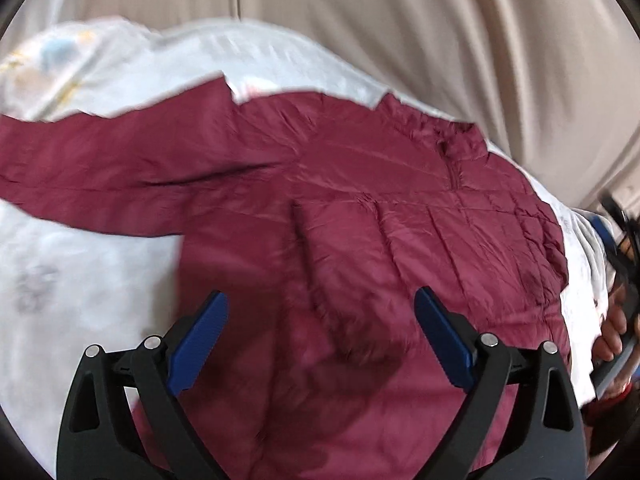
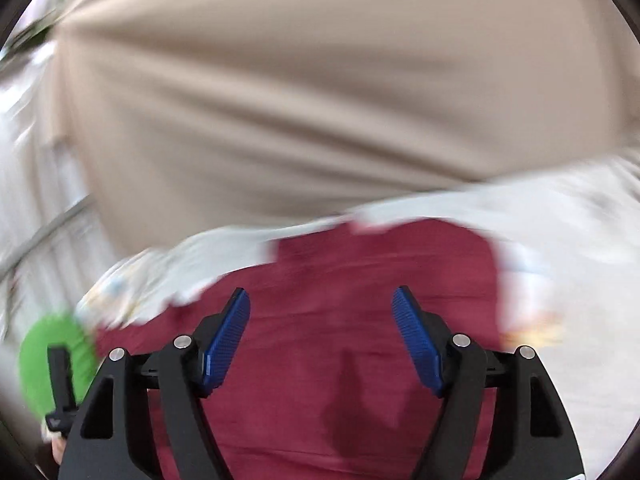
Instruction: Fold large clothes
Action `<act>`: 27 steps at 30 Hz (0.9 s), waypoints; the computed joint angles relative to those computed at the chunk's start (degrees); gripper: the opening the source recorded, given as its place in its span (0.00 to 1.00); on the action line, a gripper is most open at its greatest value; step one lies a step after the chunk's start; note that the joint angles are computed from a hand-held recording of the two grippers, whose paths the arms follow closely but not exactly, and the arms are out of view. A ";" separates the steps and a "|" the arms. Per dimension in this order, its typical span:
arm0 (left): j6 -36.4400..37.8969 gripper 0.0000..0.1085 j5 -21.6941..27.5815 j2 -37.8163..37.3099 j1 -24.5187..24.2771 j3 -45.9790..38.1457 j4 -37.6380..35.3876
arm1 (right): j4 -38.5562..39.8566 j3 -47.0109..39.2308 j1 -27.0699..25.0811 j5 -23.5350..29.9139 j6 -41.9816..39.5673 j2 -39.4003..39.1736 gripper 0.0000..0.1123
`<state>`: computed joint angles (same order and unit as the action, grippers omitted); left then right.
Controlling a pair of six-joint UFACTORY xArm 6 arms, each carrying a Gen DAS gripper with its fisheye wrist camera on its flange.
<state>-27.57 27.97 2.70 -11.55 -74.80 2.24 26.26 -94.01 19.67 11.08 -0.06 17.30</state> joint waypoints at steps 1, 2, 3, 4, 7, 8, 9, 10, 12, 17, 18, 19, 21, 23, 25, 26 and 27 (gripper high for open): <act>2.67 0.84 1.00 2.53 -0.13 -2.67 -3.27 | -3.20 2.93 -3.18 0.28 6.00 -1.48 0.65; 5.38 0.84 3.98 6.19 -0.27 -7.02 -6.85 | -5.69 4.33 -4.78 0.60 9.86 -2.13 0.65; 8.15 0.83 5.56 8.36 -0.36 -9.52 -10.38 | -8.55 5.27 -6.36 1.28 13.82 -2.44 0.65; 9.51 0.78 7.02 10.49 -0.52 -12.08 -12.15 | -11.50 5.85 -8.08 2.37 17.28 -2.39 0.65; 8.90 0.50 7.93 14.07 -1.39 -16.74 -9.60 | -14.26 5.54 -9.21 3.61 19.47 -1.17 0.65; 8.70 0.42 7.70 14.67 -1.54 -17.75 -8.50 | -14.28 4.52 -9.08 4.11 19.14 -0.31 0.65; 8.61 0.21 7.52 15.30 -1.56 -18.96 -7.54 | -14.48 2.61 -8.66 4.95 18.99 1.10 0.65; 8.65 0.09 7.37 16.16 -1.49 -20.59 -6.98 | -13.16 1.17 -8.16 5.85 17.27 2.06 0.65; 9.34 0.06 5.48 17.62 -1.23 -23.91 -6.06 | -12.46 -4.22 -6.94 9.38 15.44 5.30 0.65; 3.43 0.04 3.16 23.66 -0.65 -35.48 7.19 | -21.16 -20.77 -5.25 18.37 19.63 16.22 0.20; 2.84 0.04 4.32 25.29 -0.43 -38.09 8.27 | -17.38 -19.21 -5.26 14.94 17.03 15.82 0.12; 2.20 0.04 5.42 26.77 -0.17 -40.23 8.99 | -11.86 -15.25 -5.00 9.12 14.06 13.56 0.11; 1.14 0.04 8.05 31.34 0.39 -45.25 10.14 | -8.03 -12.37 -5.31 4.67 12.51 12.33 0.10; 1.15 0.04 11.00 35.35 0.69 -48.74 8.72 | -13.78 -15.56 -6.55 9.82 17.80 15.98 0.10; -0.03 0.04 12.07 38.58 0.50 -50.55 9.60 | -16.24 -19.40 -7.13 15.52 19.93 19.17 0.17; -2.09 0.04 9.92 38.18 0.23 -48.56 12.02 | -17.44 -18.45 -7.11 14.78 21.58 18.24 0.18; -3.17 0.04 9.68 38.43 0.03 -48.98 13.75 | -21.04 -16.71 -7.03 13.35 25.31 16.82 0.21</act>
